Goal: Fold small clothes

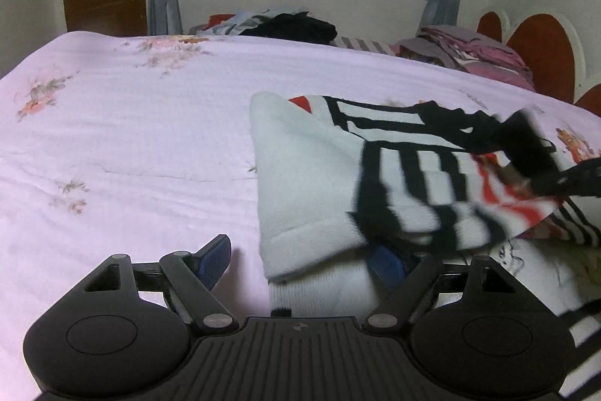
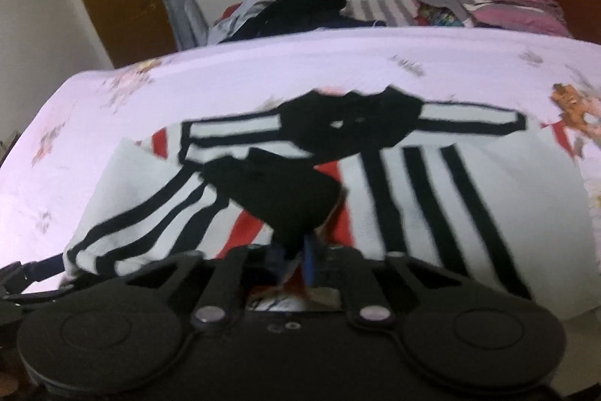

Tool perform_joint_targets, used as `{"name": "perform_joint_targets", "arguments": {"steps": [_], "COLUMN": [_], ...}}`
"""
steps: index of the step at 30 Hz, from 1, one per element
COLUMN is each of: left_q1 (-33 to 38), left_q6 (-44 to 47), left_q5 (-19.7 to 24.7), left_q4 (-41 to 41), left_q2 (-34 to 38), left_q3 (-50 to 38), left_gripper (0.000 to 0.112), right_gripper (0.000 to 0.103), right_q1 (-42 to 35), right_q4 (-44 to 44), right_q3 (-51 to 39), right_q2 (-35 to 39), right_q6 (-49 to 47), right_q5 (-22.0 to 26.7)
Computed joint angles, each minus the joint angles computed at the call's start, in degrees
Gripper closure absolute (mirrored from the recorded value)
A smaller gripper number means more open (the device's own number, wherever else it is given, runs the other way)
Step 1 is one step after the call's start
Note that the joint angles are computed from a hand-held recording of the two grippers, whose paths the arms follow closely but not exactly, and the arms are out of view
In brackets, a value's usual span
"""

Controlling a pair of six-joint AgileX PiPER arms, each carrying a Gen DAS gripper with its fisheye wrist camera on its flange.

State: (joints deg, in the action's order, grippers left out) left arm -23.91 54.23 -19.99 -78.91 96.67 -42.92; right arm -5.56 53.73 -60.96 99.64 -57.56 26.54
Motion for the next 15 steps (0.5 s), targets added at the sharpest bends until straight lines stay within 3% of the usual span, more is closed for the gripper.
{"name": "perform_joint_targets", "arguments": {"steps": [3,4,5,9,13,15], "left_q1": [0.01,-0.16,-0.32,0.36,-0.17,0.36], "left_q6": [-1.68,-2.08,-0.74,-3.46,-3.73,-0.86], "left_q5": [-1.0,-1.51,-1.73,0.56,0.97,2.17], "left_q4": [1.25,1.76,0.53,1.6,1.5,-1.35], "left_q2": [1.48,2.02,2.75,4.53,4.42,3.99], "left_q3": [-1.36,-1.84,-2.65,-3.91,-3.48,-3.6], "left_gripper": [0.034,0.041,0.057,0.083,0.083,0.083], "right_gripper": [0.096,0.096,0.096,0.096,0.093,0.079], "right_q1": [-3.43,-4.99,-6.54,-11.56,-14.61,-15.19], "right_q4": [6.01,6.58,6.02,1.59,-3.46,-2.92], "right_q3": [0.37,-0.09,-0.98,-4.01,-6.46,-5.76], "right_q2": [-1.73,-1.84,-1.36,2.36,6.1,6.03], "right_q6": [-4.3,-4.93,-4.45,2.29,8.73,7.96], "right_q5": [-0.03,0.77,2.15,5.37,8.2,7.78]}}
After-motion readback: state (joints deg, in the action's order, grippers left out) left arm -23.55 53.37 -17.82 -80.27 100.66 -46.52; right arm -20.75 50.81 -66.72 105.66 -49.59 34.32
